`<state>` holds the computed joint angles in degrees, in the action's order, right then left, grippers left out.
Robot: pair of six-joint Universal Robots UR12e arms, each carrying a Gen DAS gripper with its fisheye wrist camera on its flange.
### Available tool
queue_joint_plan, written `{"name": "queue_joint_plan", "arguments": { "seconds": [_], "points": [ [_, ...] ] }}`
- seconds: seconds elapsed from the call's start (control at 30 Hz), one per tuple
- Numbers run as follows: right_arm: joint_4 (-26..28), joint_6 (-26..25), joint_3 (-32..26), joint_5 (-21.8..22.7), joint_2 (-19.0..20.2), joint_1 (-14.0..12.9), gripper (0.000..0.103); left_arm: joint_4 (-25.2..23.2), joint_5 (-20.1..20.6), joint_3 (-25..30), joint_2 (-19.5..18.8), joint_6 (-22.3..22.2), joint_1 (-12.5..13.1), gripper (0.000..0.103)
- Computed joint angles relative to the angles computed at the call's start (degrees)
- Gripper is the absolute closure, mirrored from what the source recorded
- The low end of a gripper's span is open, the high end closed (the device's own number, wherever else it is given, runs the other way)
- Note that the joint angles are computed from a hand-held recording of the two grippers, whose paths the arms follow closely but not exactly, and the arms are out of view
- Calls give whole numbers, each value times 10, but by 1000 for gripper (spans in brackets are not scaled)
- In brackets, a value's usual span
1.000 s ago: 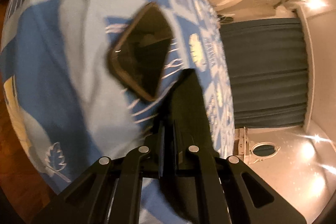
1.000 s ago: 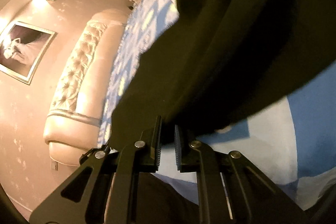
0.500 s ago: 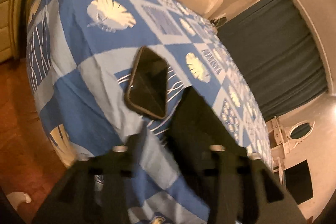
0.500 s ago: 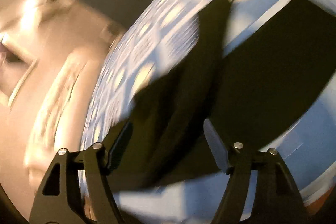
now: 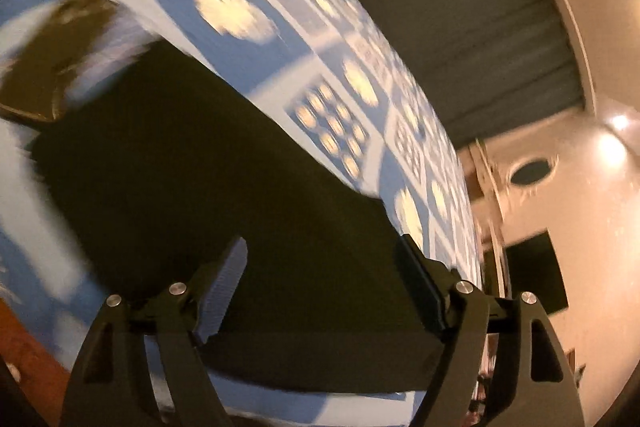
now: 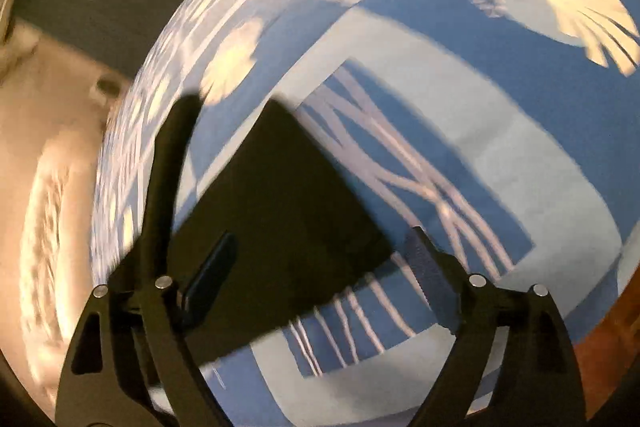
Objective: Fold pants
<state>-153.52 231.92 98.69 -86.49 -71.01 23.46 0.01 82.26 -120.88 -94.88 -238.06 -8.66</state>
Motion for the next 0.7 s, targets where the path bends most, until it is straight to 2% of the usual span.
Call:
{"name": "queue_joint_plan", "arguments": {
  "seconds": [0.03, 0.07, 0.1, 0.2, 0.27, 0.3, 0.33, 0.37, 0.4, 0.43, 0.47, 0.5, 0.57, 0.63, 0.7],
  "points": [
    [9, -22, -6, -8, 1, 4, 60, -4, -7, 13, -12, 0, -6, 27],
    [-7, -26, 0, 7, 0, 0, 85, -11, -16, 28, -26, 3, -14, 27],
    [-31, -24, 11, 20, -3, -5, 84, -19, -24, 41, -37, 6, -20, 28],
    [-40, -50, 29, 14, -10, -6, 84, -36, -42, 74, -66, 21, -42, 27],
    [-91, -17, 49, 47, -11, -13, 84, -67, -48, 91, -77, 54, -54, 27],
    [-135, 8, 65, 64, -12, -20, 82, -78, -47, 96, -80, 69, -58, 27],
    [-162, 40, 77, 58, -16, -23, 77, -88, -45, 101, -83, 87, -63, 27],
    [-165, 66, 85, 32, -25, -22, 76, -96, -42, 104, -85, 100, -66, 27],
    [-145, 85, 86, -5, -35, -20, 74, -102, -37, 105, -87, 113, -69, 27],
    [-100, 91, 79, -60, -47, -13, 69, -102, -33, 105, -88, 121, -70, 27],
    [-62, 79, 64, -98, -52, -4, 58, -103, -29, 106, -91, 132, -72, 27],
    [-47, 57, 48, -123, -51, 4, 53, -103, -28, 106, -92, 139, -73, 27],
    [-26, -10, -7, -148, -30, 24, 34, -102, -28, 105, -93, 150, -73, 27],
    [-8, -74, -78, -128, 11, 41, 29, -99, -31, 111, -100, 151, -73, 22],
    [34, -137, -179, -81, 75, 54, 24, -101, -22, 113, -101, 159, -77, 21]
  ]
}}
